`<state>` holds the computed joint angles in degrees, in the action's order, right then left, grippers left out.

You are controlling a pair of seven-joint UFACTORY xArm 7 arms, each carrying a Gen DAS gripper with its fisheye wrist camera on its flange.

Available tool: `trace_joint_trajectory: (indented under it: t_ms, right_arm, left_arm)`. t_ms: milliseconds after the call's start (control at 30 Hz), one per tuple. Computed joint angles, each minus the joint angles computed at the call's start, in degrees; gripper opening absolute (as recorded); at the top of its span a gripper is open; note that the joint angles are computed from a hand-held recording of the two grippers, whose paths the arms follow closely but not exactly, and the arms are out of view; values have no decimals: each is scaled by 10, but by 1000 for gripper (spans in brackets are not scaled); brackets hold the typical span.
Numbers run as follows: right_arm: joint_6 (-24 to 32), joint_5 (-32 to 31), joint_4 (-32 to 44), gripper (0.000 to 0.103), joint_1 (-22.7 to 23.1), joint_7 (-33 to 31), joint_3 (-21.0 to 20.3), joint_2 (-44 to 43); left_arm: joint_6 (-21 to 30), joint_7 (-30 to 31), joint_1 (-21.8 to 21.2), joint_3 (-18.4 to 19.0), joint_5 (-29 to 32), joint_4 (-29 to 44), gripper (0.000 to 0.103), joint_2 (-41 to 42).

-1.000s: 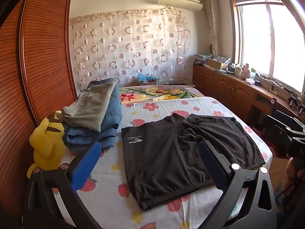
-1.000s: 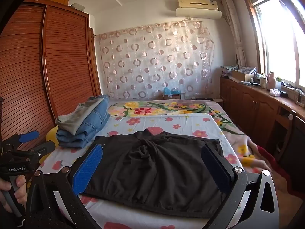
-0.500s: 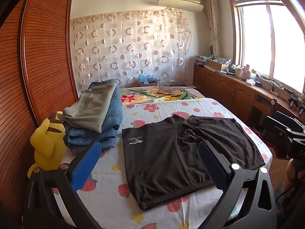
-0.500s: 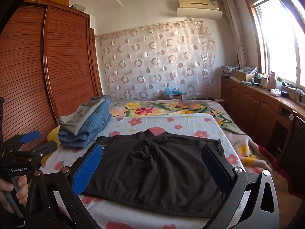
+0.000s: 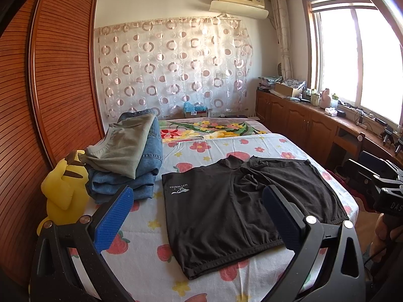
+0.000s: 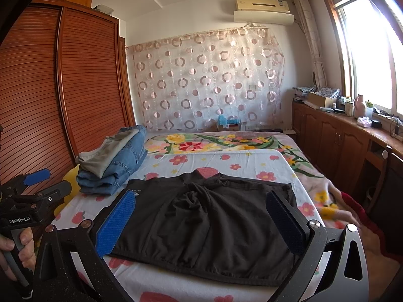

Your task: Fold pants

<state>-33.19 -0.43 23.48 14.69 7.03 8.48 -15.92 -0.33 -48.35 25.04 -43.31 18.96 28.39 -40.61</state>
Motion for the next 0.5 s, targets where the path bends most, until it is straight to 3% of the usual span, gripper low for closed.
trace_joint_trajectory:
  t_ms: [500]
  right_arm:
    - [0,3,-2,103,-1,-2,3,-3]
  left_arm:
    - [2,-4,-3,3,2,2,102,-3]
